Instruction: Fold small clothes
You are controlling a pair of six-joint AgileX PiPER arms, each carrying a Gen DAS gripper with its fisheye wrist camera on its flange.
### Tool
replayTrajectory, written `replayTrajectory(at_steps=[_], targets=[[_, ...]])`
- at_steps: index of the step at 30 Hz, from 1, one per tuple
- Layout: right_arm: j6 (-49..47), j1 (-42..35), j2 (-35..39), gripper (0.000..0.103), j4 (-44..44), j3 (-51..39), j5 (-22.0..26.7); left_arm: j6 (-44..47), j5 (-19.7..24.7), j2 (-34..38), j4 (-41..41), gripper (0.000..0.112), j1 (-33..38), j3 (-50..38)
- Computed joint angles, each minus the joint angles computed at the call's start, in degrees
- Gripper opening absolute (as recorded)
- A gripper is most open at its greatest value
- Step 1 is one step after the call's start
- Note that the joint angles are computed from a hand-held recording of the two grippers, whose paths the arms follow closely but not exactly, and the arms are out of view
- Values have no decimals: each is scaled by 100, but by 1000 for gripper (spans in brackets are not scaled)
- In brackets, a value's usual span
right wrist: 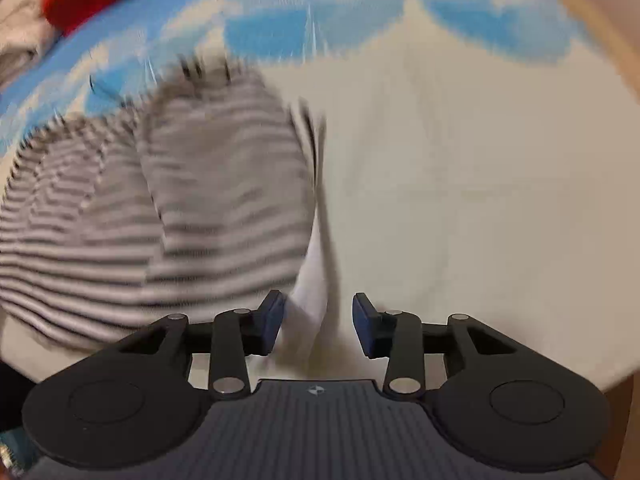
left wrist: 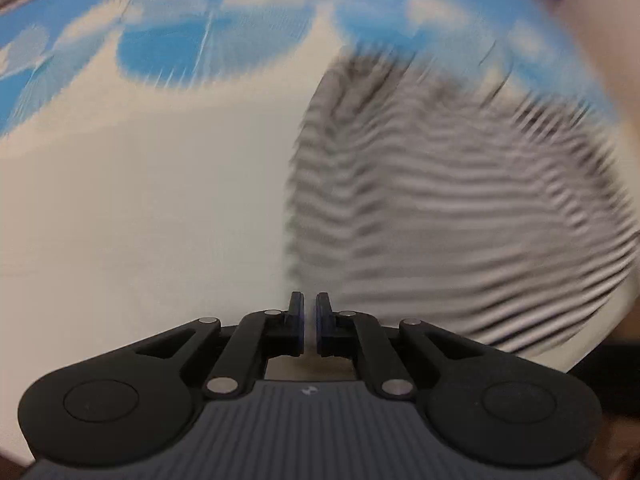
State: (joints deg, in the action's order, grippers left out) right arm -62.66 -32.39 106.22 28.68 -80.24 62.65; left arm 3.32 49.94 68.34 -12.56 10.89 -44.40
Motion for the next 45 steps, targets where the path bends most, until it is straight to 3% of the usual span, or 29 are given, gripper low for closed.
replayTrajectory(at_steps=[3, 5, 10, 12, 15, 17, 19, 26, 27, 29, 30, 35, 39, 41, 45], targets=[[-383, 36, 39, 41, 767, -7, 212, 524, -175, 47, -785, 8, -154, -85], [-637, 210, 142, 40, 960, 53, 333, 606, -222, 283, -841, 9, -516, -132], [547, 1173, 532, 41, -865, 267, -848, -774, -424, 1202, 488, 17, -1798, -150], [702, 1207, 591, 41, -769, 29, -731, -702, -296, 1362, 491, 18, -1757, -250], [615, 966, 488, 41, 146, -202, -648, -633, -130, 1110, 179, 26, -1353, -524], [269, 866, 393, 46, 938, -135, -850, -406, -343, 765, -137, 36, -1049, -513], [96, 935, 400, 58, 1416, -75, -1158, -331, -524, 695, -321, 38, -850, -604], [298, 1794, 806, 58, 1490, -354, -1313, -1291, -1059, 1304, 110, 38, -967, -1071], [450, 1957, 878, 56, 1234, -456, -1348, -1388, -1157, 1353, 136, 38, -979, -1104], [862, 2426, 805, 16, 423, -299, -2106, -1511, -1390, 1495, 159, 38, -984, -1094], [1060, 2580, 765, 5, 162, -170, -2544, -1816, -1528, 1609, 409, 37, -1118, -1085], [2159, 2885, 948, 5, -537, -151, -3236, -2458, -2202, 2172, 1176, 37, -1394, -1044], [2892, 3175, 1049, 6, -1325, -12, -3658, -3194, -2269, 2682, 1753, 38, -1450, -1230], [3160, 3250, 1130, 6, -1609, -11, -3777, -3684, -2048, 2939, 2065, 38, -1419, -1399], [3160, 3339, 1109, 11, -1820, 140, -4115, -4110, -1965, 2940, 1854, 41, -1208, -1417]])
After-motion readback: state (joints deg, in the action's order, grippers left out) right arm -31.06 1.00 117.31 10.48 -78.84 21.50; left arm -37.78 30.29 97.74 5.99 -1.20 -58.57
